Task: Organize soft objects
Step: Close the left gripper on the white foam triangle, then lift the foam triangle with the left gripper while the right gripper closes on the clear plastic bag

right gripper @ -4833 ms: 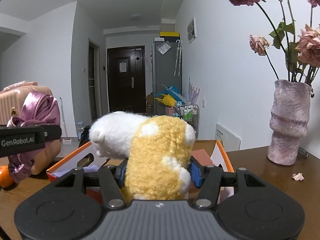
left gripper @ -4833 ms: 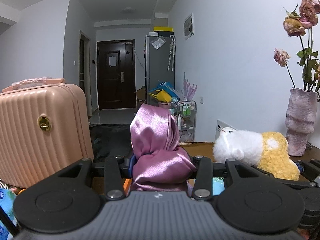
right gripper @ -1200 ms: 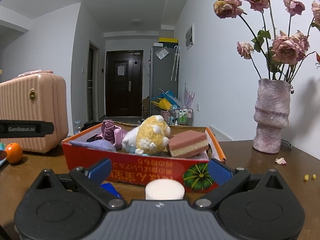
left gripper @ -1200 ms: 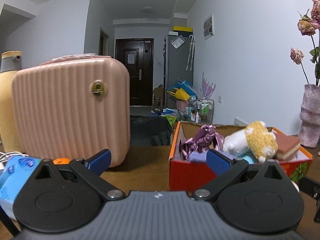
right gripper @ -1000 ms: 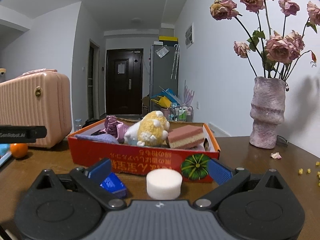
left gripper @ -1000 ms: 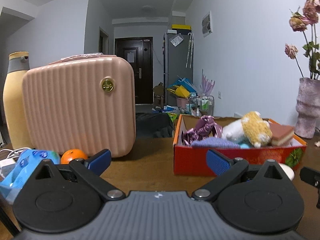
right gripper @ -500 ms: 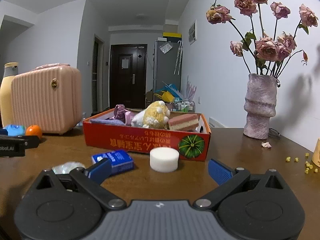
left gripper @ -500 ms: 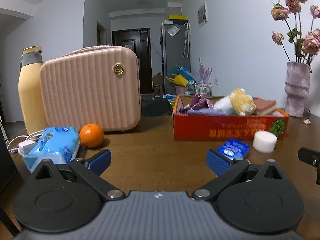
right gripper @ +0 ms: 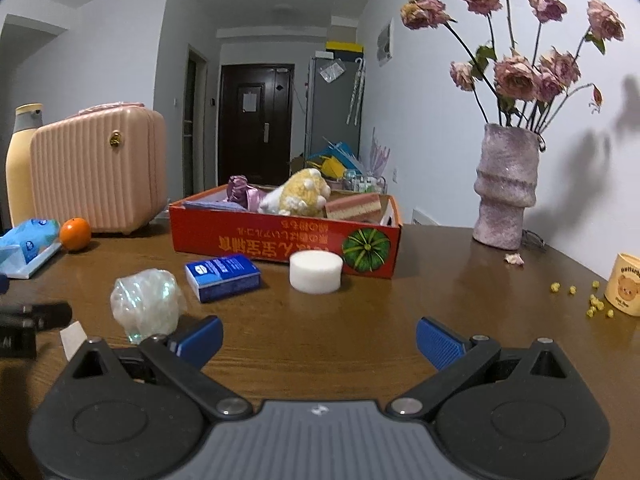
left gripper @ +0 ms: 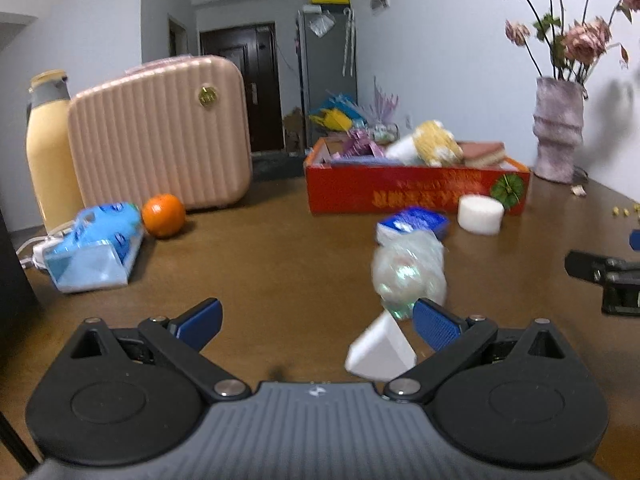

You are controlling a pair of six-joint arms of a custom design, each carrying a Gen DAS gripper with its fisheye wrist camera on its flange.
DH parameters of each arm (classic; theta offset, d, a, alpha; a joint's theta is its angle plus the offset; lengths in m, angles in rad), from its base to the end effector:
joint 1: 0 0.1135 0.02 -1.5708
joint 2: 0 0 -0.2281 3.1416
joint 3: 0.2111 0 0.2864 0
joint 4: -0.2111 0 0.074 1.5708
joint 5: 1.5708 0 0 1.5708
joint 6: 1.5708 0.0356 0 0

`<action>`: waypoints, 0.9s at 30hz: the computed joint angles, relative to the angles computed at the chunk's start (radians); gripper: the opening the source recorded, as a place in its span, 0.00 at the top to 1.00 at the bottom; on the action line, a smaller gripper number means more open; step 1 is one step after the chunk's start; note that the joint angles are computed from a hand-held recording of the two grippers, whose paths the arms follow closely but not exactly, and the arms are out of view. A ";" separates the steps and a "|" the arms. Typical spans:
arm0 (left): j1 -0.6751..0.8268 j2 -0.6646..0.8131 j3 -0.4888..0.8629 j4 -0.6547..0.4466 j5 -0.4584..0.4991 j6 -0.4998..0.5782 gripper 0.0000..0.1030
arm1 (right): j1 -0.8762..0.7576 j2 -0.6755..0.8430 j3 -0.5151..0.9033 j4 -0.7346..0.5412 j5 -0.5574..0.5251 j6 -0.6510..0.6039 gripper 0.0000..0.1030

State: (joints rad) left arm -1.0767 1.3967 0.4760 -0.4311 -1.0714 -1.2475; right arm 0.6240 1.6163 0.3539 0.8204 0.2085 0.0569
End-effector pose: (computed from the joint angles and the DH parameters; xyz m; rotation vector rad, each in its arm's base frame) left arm 0.1307 -0.1767 0.0627 -0.3103 2.0455 0.2787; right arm 0.2242 0.1523 0.0462 -0.4335 1.9624 0.2261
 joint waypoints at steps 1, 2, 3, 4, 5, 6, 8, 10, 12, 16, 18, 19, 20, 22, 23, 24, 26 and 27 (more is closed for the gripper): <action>-0.002 0.014 0.009 0.002 0.013 0.001 0.00 | -0.003 -0.003 -0.002 -0.005 -0.001 0.005 0.00; -0.003 0.031 0.020 0.003 0.023 0.002 0.00 | -0.007 -0.007 -0.003 -0.014 -0.004 0.012 0.00; -0.004 0.050 0.032 0.004 0.031 0.002 0.00 | -0.011 -0.010 -0.004 -0.020 -0.007 0.017 0.00; -0.002 0.066 0.041 0.010 0.039 0.011 0.00 | -0.016 -0.013 -0.003 -0.027 -0.011 0.021 0.00; 0.002 0.079 0.045 0.022 0.046 0.024 0.00 | -0.020 -0.014 -0.001 -0.035 -0.015 0.026 0.00; 0.008 0.085 0.047 0.035 0.055 0.040 0.00 | -0.024 -0.011 0.002 -0.039 -0.018 0.029 0.00; 0.026 0.102 0.054 0.051 0.076 0.059 0.00 | -0.025 -0.009 0.009 -0.052 -0.015 0.031 0.00; 0.050 0.102 0.048 0.079 0.106 0.076 0.00 | -0.026 -0.007 0.012 -0.060 -0.017 0.032 0.00; 0.080 0.098 0.044 0.101 0.142 0.088 0.00 | -0.027 -0.005 0.016 -0.067 -0.019 0.030 0.00; 0.123 0.089 0.034 0.157 0.197 0.140 0.08 | -0.024 -0.001 0.028 -0.087 -0.014 0.029 0.00; 0.132 0.095 0.035 0.177 0.218 0.168 0.20 | -0.025 -0.001 0.030 -0.093 -0.016 0.031 0.00; 0.136 0.094 0.031 0.194 0.230 0.188 0.27 | -0.025 -0.001 0.031 -0.095 -0.017 0.031 0.00; 0.134 0.083 0.023 0.209 0.233 0.202 0.30 | -0.027 -0.001 0.032 -0.098 -0.019 0.031 0.00; 0.130 0.072 0.011 0.236 0.237 0.228 0.49 | -0.027 0.001 0.035 -0.102 -0.020 0.031 0.00; 0.131 0.060 -0.001 0.258 0.246 0.248 0.55 | -0.028 0.004 0.037 -0.101 -0.021 0.030 0.00; 0.131 0.052 -0.008 0.274 0.252 0.260 0.63 | -0.028 0.005 0.037 -0.101 -0.021 0.030 0.00; 0.126 0.052 -0.006 0.269 0.248 0.264 0.65 | -0.027 0.006 0.037 -0.100 -0.018 0.030 0.00; 0.124 0.052 -0.005 0.266 0.246 0.264 0.67 | -0.026 0.007 0.038 -0.101 -0.016 0.031 0.00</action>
State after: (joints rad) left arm -0.9527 1.4489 0.4708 -0.1653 -0.8250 -0.9837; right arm 0.5979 1.6238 0.3920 0.7196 0.1924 0.0877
